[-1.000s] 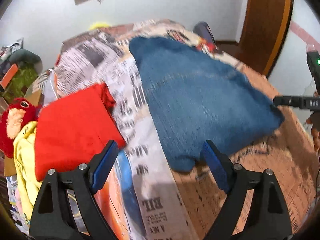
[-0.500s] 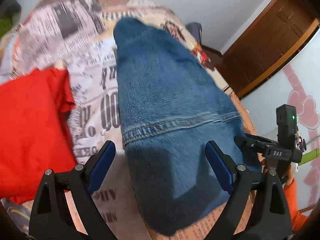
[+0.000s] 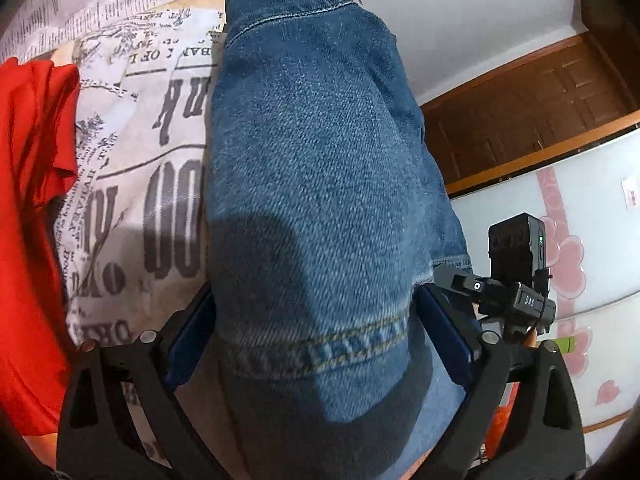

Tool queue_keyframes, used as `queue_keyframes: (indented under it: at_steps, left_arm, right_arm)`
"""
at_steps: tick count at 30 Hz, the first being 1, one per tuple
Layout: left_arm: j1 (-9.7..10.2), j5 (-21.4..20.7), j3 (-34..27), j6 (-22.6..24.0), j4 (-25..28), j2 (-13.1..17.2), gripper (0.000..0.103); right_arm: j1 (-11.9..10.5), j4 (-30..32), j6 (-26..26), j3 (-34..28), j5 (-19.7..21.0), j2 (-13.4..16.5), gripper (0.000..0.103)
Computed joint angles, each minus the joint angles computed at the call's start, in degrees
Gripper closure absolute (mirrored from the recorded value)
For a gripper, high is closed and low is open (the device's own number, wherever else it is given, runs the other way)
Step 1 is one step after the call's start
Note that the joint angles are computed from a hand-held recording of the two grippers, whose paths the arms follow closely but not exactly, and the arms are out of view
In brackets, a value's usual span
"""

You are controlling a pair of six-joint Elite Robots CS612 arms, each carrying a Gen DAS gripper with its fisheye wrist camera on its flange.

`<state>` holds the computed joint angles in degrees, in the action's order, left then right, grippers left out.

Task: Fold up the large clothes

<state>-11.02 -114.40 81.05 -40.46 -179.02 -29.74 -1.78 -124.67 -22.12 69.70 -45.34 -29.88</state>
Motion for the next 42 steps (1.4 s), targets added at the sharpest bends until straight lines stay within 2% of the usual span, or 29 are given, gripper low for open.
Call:
queue_keyframes:
  at_steps: [2,5,6,10,14,17,20,21,23,25,30,35,39,42]
  left_arm:
    - [-0.13,0.0,-0.3,0.2,-0.9,0.4,0.008]
    - [-1.4,4.1,1.6,3.3,-1.0,-0.9,0.021]
    - [-1.74,4.9,2.6,3.4,-1.5,-1.5,0.025]
    - [-2.42,6.0,5.3,4.6,-0.7,-4.1,0.047]
    - [-3.84,10.7,8.3,7.4,0.4,-7.8,0.053]
    - [-4.53,13.5,11.5,8.6,-1.7,-10.8,0.054]
    - [-4.55,15.3,14.8,9.2,-5.5,-13.6,0.056]
    - [-4.3,15.0,15.9,9.0,-7.3,-14.4,0.056]
    - [-3.31,13.3,17.4,8.2,-10.0,-15.5,0.057]
    - [-2.69,14.1,18.7,7.9,-11.2,-16.8,0.058]
    - [-0.78,15.2,22.3,8.0,-15.2,-19.0,0.059]
    - [1.91,16.6,24.1,9.2,-18.4,-19.8,0.059]
    - [4.8,17.5,23.8,9.6,-19.7,-17.8,0.058]
    - [6.85,17.3,23.9,8.8,-19.4,-16.1,0.058]
  right_arm:
    - [-0.3,0.7,-0.3,0.3,1.2,-0.1,0.012]
    - [-0.7,0.8,-0.1,1.5,2.1,-0.9,0.025]
    - [-0.9,1.3,-0.3,2.0,2.4,-1.3,0.032]
    - [-1.1,0.8,-0.9,5.1,2.5,-3.8,0.049]
    - [-0.5,-2.2,-2.4,9.1,2.9,-7.6,0.054]
    - [0.4,-5.5,-2.8,11.9,1.9,-10.4,0.057]
    - [0.8,-5.7,-3.6,13.6,5.1,-12.4,0.062]
    - [1.0,-6.1,-4.0,14.0,6.3,-13.0,0.063]
    - [2.0,-11.6,-2.5,15.5,6.0,-14.5,0.063]
    - [3.2,-15.4,-1.5,16.4,5.6,-15.5,0.064]
    - [5.4,-19.5,1.2,16.5,5.7,-15.8,0.064]
    - [7.5,-20.9,3.3,14.1,6.4,-14.0,0.064]
    - [10.0,-21.2,3.3,11.3,5.3,-11.8,0.064]
    - [12.2,-19.7,3.1,8.6,2.5,-9.5,0.064]
